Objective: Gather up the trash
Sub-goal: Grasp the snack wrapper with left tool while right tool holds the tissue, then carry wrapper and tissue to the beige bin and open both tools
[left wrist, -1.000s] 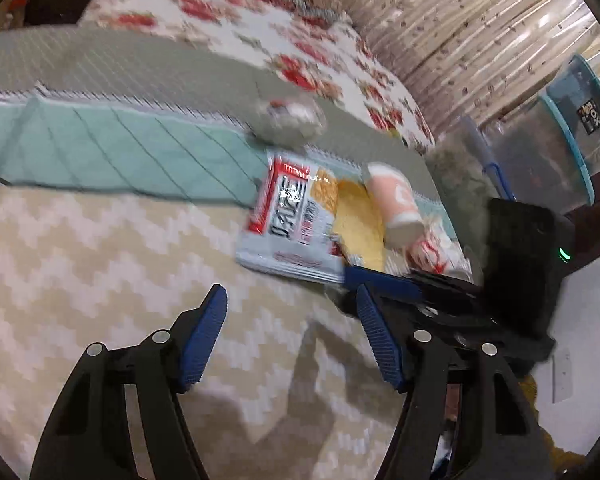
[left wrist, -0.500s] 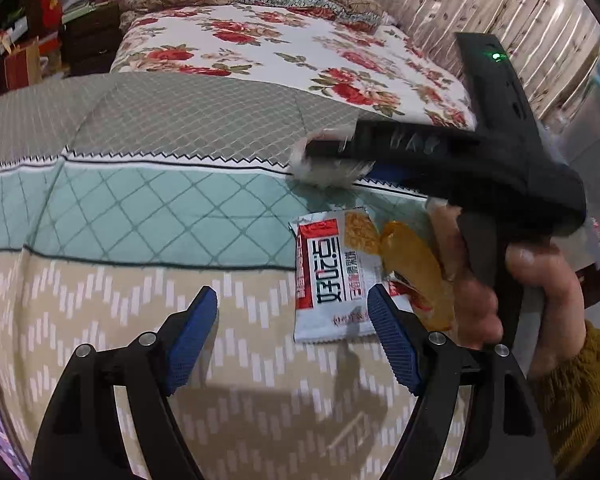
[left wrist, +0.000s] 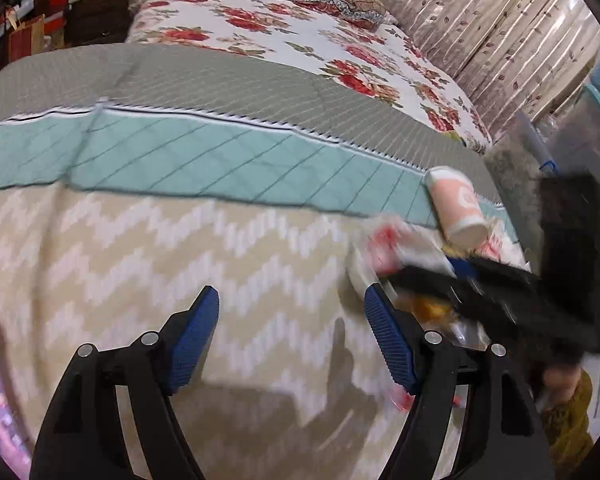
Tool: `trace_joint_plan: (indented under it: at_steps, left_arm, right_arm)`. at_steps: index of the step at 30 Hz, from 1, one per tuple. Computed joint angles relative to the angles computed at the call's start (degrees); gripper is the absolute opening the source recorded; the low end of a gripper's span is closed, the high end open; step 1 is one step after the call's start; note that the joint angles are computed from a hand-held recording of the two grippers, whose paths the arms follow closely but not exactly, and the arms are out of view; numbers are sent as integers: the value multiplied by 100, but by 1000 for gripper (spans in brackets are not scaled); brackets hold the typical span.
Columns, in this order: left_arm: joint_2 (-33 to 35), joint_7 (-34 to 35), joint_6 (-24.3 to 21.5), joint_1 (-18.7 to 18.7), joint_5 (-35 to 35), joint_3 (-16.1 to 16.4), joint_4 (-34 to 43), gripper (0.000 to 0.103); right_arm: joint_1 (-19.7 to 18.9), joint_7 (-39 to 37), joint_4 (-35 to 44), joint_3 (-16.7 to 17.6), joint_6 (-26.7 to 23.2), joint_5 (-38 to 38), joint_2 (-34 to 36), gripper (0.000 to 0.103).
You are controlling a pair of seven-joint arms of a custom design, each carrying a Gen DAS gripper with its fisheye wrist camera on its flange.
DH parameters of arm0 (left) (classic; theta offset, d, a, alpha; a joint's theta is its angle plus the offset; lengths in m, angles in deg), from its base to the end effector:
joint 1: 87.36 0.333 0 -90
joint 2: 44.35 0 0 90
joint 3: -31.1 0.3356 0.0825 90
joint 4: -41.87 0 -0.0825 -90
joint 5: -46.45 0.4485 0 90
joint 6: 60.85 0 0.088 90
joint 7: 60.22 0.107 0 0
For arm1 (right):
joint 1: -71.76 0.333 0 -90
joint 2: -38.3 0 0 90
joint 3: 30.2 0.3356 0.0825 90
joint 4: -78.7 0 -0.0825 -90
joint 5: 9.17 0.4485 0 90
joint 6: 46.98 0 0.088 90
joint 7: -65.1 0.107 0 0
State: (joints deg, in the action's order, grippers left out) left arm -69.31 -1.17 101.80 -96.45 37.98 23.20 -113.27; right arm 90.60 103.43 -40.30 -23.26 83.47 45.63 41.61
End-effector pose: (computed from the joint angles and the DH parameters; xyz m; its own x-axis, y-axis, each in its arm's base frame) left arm 0.4433 -0.1254 0.4009 0.2699 -0.9078 0.3210 -0.8130 -0.3935 -0.4291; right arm 0.5613 0.2925 0.4089 0.6865 -0.5235 -0.5047 -0.7271 -0.4842 -0.4867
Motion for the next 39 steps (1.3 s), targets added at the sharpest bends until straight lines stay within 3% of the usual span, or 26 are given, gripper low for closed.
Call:
trace_joint_plan:
  at_steps: [4,8,12,17,19,21,23,24,25,27,30,32,33,34,36,39]
  left_arm:
    - [-526,-23,-241,-129,82,-130,-300,71]
    - [-752,-143,-303,-219,531,-565,-298,72]
    - [-436,302,-143,-700,644,-541,-75,73]
    - [238,253,-127,-447,1372,-992,372,79]
    - [517,300,-174,-427,1503,-921,563,79]
    - [688,750,-124,-747,1073,-534,629,79]
    - [772,1719,-88,-1394,-139,140,615,79]
    - [734,2013,-106,-1604,-587,319,576,78]
    - [709,2472,-116,-1866,-1208,565,540,78]
    - [588,2935,-77,-2053,-1819,716,428,78]
    - [395,4220,-156,-2750,-3485,1357,317,74]
    - [372,4381,-122,-2744,-3805,1313,292,72]
    - [337,4487,-113,-2746,-4009,1308,262,64]
    - [331,4724,-219,-2819,-4359,1416,275,47]
    - [445,5047,-527,-2880,-4956,1577,382,30]
    - [487,5063,-543,-2724,-5204,1379,423,28]
  right_arm:
    - [34,-875,-916,-130,604,1381,-870,39]
    - [44,-1375,-1724,-529,775,2349,-1667,39]
    - [-126,-1118,-2456,-834,854,2298,-2308,40]
    - [-192,-690,-3073,-1098,772,1855,-2797,40]
    - [-110,-764,-3118,-1146,626,1821,-2817,40]
    - [-16,-871,-3063,-1084,621,1765,-2735,40]
    - [33,-855,-3069,-889,902,1429,-2678,40]
    - [68,-762,-3071,-733,1184,1171,-2624,40]
    - [156,-829,-3102,-730,1346,1154,-2629,40]
    - [266,-835,-3122,-758,1548,1016,-2639,40]
    - [401,-894,-3137,-924,1575,1051,-2607,41]
    - [445,-937,-3156,-985,1557,1108,-2612,41]
    - [449,-957,-3168,-1014,1534,1134,-2616,41]
    - [444,-963,-3178,-1049,1482,1156,-2621,41]
    - [446,-1037,-3224,-1110,1390,1280,-2656,41]
    - [384,-1084,-3263,-1146,1260,1354,-2696,40]
